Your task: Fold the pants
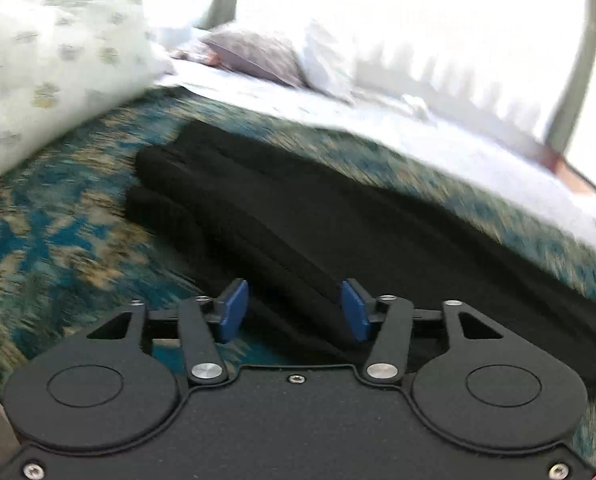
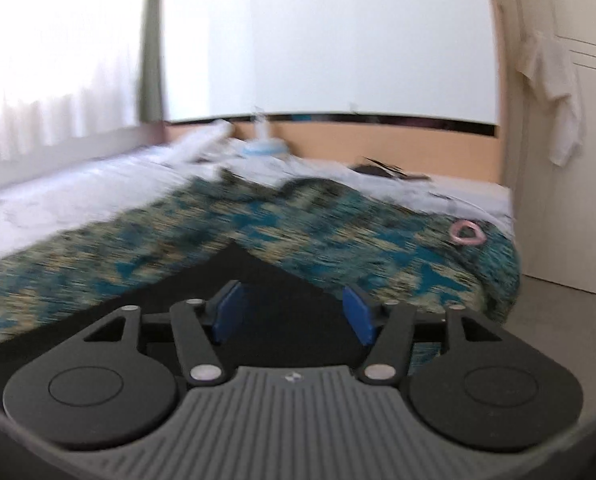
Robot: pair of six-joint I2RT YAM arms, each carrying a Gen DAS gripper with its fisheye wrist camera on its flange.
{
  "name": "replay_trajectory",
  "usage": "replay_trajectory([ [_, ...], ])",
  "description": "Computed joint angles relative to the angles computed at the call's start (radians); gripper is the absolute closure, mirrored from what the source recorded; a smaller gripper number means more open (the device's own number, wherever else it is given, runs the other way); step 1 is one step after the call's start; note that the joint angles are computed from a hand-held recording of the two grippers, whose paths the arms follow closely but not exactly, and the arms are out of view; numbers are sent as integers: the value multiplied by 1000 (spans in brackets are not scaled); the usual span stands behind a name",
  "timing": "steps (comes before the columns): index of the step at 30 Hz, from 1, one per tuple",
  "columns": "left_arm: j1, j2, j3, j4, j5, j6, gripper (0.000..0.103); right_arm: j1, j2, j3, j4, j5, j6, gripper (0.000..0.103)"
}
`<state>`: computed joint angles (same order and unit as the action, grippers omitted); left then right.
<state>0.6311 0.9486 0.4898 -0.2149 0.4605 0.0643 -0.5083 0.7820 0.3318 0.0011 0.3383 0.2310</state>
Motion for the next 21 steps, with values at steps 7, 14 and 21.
replay_trajectory([
  [7,140,386,176,148,-39,-134,52,474,-33,49,-101,158,90,26],
  [14,159,628,338,161,51,-261,50,870,231,103,-46,274,217,25],
  [21,189,739,389,217,126,-358,80,1012,467,178,-76,281,280,22],
])
